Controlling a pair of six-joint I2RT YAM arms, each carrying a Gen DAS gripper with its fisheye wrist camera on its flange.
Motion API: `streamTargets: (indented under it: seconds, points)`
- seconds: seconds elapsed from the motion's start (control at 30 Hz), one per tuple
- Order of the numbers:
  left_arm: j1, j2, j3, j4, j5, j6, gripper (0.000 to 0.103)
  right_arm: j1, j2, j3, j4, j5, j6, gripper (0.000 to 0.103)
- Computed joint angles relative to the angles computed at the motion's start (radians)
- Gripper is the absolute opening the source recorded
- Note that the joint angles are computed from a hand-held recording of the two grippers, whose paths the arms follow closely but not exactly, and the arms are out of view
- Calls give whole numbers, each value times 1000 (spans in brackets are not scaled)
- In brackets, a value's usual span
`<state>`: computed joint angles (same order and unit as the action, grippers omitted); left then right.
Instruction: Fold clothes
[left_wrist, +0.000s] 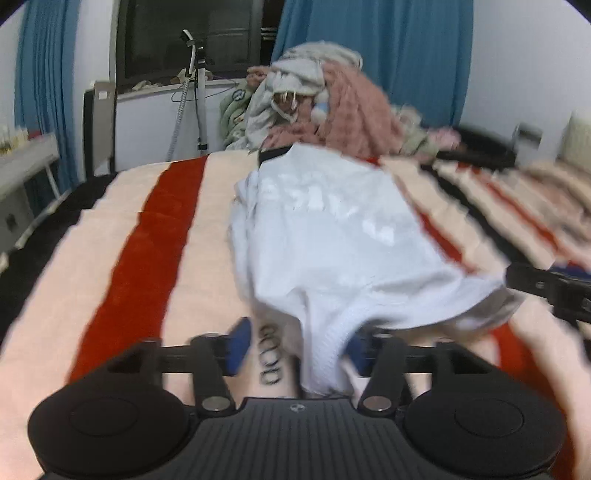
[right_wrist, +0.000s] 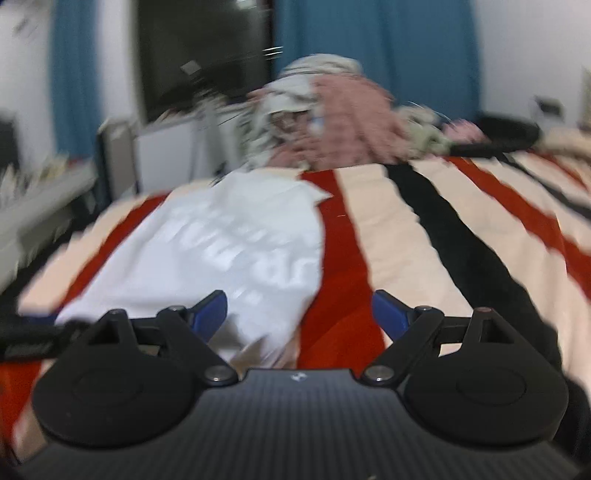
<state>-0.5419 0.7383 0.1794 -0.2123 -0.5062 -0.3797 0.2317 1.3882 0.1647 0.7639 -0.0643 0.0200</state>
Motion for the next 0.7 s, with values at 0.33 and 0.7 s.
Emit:
streamTargets:
  seconds: [0.33, 0.7]
  points:
    - [-118, 244, 4, 140, -249, 30, 83, 247, 348, 69, 226, 402, -195, 86]
    - [-309, -182, -157, 305, -546, 140, 101, 73, 237, -116, 662, 417, 141, 86]
